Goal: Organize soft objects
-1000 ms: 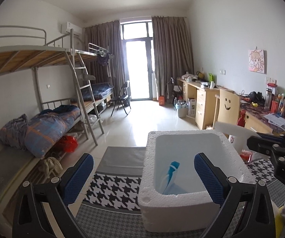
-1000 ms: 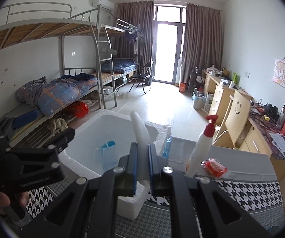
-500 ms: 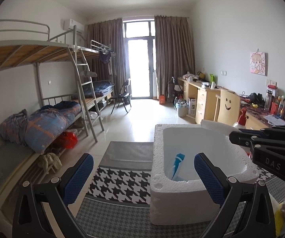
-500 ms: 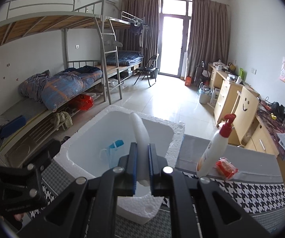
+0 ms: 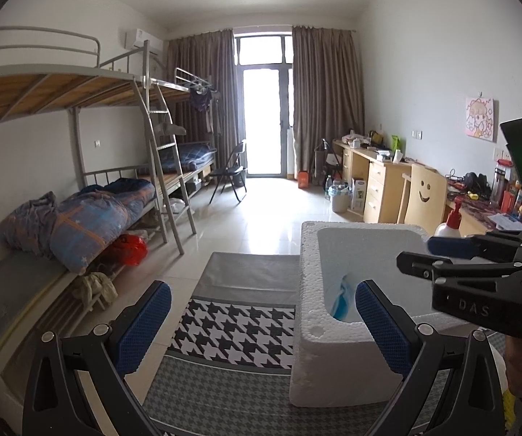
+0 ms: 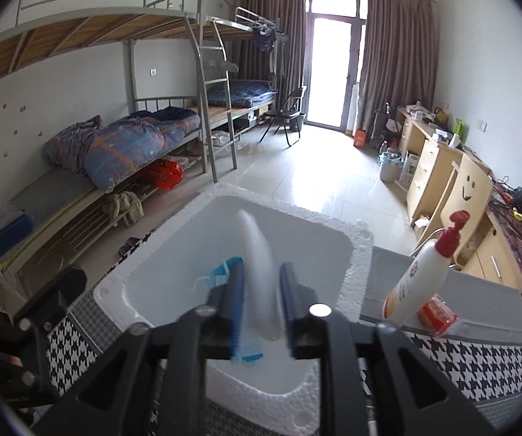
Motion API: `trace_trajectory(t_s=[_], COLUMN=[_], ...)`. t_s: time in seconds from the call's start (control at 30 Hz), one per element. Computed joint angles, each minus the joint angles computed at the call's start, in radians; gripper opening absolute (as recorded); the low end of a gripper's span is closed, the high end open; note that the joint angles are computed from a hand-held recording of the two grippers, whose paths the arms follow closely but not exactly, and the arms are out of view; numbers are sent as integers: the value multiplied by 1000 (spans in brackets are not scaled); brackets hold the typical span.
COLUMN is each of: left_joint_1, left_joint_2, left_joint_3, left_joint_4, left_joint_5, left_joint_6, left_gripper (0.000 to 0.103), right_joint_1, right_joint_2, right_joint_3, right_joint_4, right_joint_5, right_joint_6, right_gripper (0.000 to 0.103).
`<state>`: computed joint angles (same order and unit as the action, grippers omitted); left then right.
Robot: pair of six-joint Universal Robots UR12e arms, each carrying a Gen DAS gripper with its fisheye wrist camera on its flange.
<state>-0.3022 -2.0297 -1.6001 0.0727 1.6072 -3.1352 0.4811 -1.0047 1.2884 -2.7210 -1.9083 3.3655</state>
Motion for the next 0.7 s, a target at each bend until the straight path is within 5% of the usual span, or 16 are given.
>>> trace_trajectory(t_s=[0.13, 0.7], left_joint_1=[0, -10], left_joint_2=[-1, 21], left_joint_3=[3, -15], left_joint_4=[-9, 8], left_joint_5=[-4, -58], left_joint_6=[-2, 6], left_gripper=[102, 102], right_joint_1=[2, 7], right_joint_2=[-2, -52], right_joint_3=[10, 79], right_joint_4=[-24, -107], right_joint_5=[-9, -66], right_joint_6=[-12, -11], right_gripper=[67, 69])
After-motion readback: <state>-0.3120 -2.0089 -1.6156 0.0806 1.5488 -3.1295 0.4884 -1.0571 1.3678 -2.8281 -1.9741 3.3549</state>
